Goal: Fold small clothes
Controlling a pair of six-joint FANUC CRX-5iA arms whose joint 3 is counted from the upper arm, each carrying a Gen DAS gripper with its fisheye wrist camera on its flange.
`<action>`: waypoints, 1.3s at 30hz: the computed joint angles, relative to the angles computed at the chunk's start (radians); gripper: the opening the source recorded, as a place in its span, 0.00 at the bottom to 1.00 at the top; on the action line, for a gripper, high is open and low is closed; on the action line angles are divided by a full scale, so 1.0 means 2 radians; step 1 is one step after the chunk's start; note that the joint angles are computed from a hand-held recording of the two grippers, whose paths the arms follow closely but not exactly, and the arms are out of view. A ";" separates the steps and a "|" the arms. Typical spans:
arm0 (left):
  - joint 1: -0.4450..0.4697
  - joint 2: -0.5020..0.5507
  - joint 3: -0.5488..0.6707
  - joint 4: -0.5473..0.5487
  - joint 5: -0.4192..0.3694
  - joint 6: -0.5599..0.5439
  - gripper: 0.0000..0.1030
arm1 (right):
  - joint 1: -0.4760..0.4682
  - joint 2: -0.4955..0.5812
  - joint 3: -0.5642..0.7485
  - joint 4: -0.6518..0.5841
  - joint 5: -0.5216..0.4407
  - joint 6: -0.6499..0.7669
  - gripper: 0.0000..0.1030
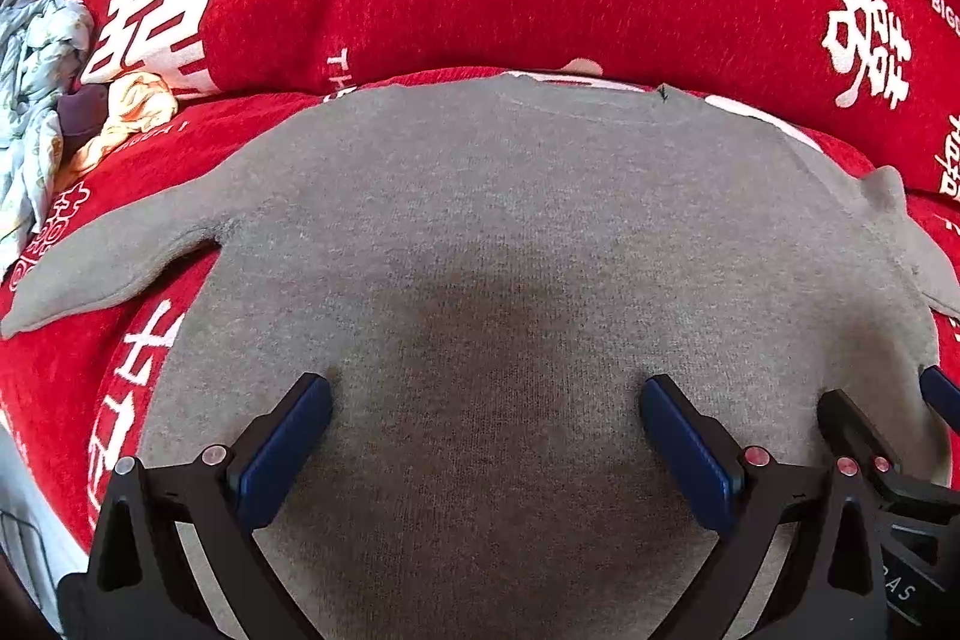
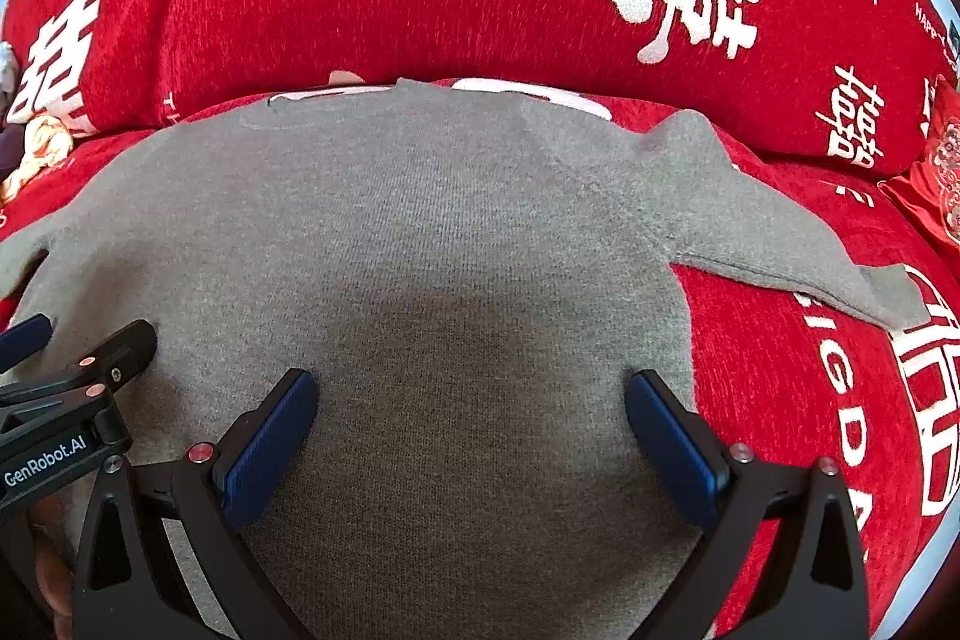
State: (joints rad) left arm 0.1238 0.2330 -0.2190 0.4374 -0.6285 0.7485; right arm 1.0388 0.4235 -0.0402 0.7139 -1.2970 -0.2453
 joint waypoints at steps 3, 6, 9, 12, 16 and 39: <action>-0.001 -0.001 0.015 -0.025 -0.017 0.026 1.00 | -0.001 -0.006 0.001 -0.007 0.003 0.012 0.99; -0.004 -0.012 0.009 -0.024 -0.004 0.030 1.00 | 0.004 -0.020 -0.016 0.005 0.002 -0.019 0.99; -0.011 -0.019 0.011 -0.024 -0.007 0.034 1.00 | 0.007 -0.041 -0.038 0.023 0.002 -0.045 0.99; -0.025 -0.023 0.018 -0.027 -0.020 0.041 1.00 | 0.006 -0.063 -0.061 0.029 -0.004 -0.062 0.99; -0.055 -0.032 0.016 -0.033 -0.023 0.042 1.00 | 0.006 -0.103 -0.102 0.027 -0.016 -0.093 0.99; -0.188 0.027 0.112 -0.131 -0.076 0.166 1.00 | -0.017 -0.491 -0.437 0.007 -0.008 -0.301 0.80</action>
